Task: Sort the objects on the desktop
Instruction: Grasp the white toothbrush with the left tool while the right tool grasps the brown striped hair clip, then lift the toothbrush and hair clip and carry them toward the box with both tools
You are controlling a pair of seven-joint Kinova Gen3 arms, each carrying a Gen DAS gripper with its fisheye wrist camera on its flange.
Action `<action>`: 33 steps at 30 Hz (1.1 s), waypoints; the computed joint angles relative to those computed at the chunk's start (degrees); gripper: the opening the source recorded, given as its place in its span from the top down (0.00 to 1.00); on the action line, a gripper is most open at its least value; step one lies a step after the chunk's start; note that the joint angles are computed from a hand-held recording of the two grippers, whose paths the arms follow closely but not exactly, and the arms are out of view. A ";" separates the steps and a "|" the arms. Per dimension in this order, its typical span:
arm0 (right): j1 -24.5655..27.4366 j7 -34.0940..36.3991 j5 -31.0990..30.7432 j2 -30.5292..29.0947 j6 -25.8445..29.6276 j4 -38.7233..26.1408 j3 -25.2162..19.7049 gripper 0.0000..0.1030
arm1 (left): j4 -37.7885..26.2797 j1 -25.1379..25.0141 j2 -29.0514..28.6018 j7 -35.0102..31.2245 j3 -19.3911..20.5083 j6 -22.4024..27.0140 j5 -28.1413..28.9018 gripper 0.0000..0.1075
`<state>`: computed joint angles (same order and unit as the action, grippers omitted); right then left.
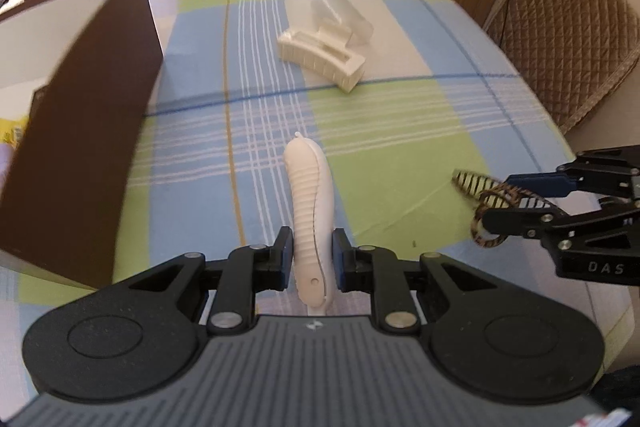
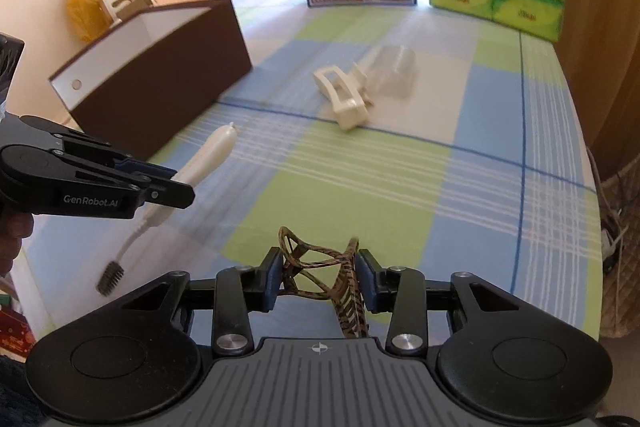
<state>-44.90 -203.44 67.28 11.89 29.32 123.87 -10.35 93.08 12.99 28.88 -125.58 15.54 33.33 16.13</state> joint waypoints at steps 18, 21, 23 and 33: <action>-2.39 2.38 -0.81 -0.87 6.82 -5.00 -2.10 0.64 | 3.92 -7.66 -5.77 -10.67 2.89 -1.08 11.23 0.85; -2.52 2.66 -0.92 -1.01 7.11 -5.51 -2.12 0.64 | 3.53 -8.24 -5.94 -11.50 2.58 0.11 12.73 0.85; -2.66 2.54 -0.62 -1.13 7.32 -5.86 -2.15 0.64 | 3.28 -9.04 -6.04 -12.45 2.62 1.23 14.22 0.85; -3.08 3.13 1.62 -1.22 7.97 -8.68 -2.65 0.64 | 3.75 -11.88 -8.52 -18.97 1.83 3.09 21.75 0.85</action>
<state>-47.97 -200.31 68.90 10.68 37.29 115.19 -13.00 96.83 1.10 20.36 -144.55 17.37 36.42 37.88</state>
